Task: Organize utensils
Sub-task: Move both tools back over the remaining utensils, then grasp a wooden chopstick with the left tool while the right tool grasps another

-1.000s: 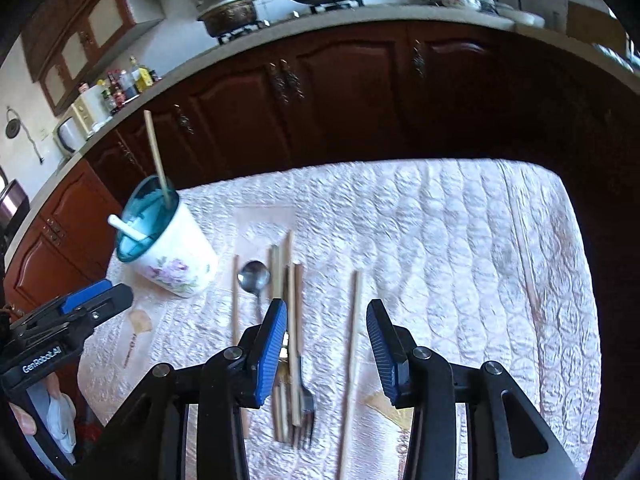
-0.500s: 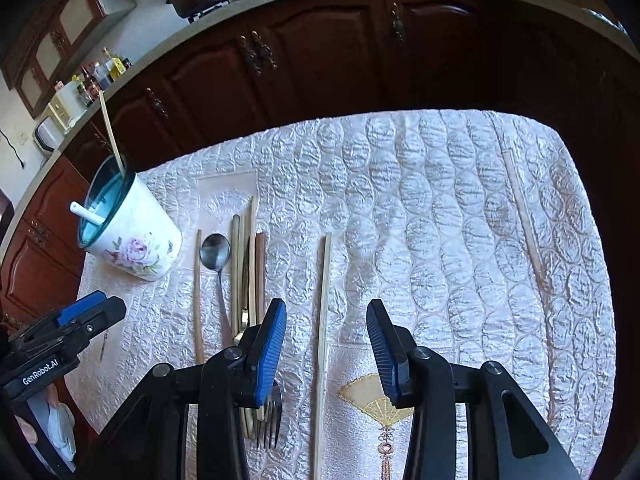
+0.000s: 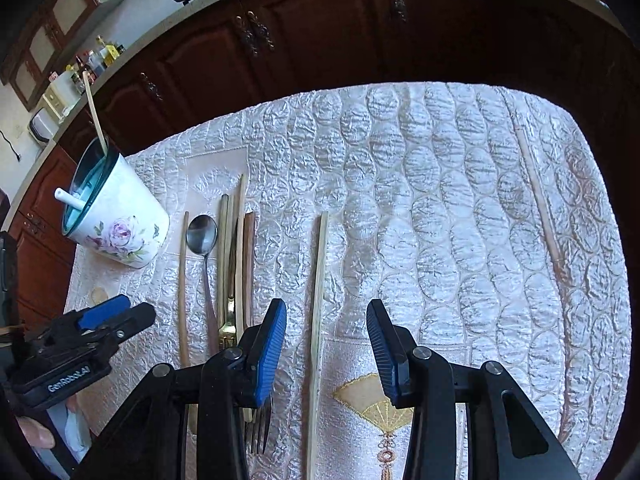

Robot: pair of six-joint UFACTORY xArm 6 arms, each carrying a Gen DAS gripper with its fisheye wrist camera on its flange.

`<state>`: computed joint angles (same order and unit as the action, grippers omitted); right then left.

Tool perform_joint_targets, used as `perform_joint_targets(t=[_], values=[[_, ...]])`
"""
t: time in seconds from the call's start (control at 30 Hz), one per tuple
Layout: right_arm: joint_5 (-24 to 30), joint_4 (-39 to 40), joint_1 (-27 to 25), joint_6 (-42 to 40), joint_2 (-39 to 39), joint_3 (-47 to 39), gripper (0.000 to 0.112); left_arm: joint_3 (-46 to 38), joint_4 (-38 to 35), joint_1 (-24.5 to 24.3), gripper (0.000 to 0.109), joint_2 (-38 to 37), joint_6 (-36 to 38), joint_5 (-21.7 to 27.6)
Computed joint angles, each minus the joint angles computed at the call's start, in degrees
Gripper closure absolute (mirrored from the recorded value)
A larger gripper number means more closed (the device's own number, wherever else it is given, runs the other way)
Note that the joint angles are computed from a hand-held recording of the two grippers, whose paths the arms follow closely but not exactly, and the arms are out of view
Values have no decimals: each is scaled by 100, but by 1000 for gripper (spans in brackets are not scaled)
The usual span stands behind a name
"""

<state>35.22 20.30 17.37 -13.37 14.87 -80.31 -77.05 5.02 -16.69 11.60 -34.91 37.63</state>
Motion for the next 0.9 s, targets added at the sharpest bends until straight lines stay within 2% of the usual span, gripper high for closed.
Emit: perform_joint_targets(t=[0.4,0.47,0.57,0.6,0.63,0.8,0.9], values=[[288,140,5,-147,485,-428,73,-292,-157,-32,53,487,161,1],[343,126,15,-138,623,-597,73,-307,-192,-29,59,541,168,-70],[453,120,29,-117,835,-877,73,-361,-270,-35,80,620,336,-181],[494,117,31,-107,911,-977,73,-397,-367,-33,90,658,457,-190],[522,107,36,-94,981,-1067,73,-384,-521,-20,94,660,585,-217],[665,-9,115,-18,1354,-1531,88,1,-992,60,98,367,819,-329],[705,-114,180,50,1560,-1806,89,314,-1167,48,100,79,953,-257]])
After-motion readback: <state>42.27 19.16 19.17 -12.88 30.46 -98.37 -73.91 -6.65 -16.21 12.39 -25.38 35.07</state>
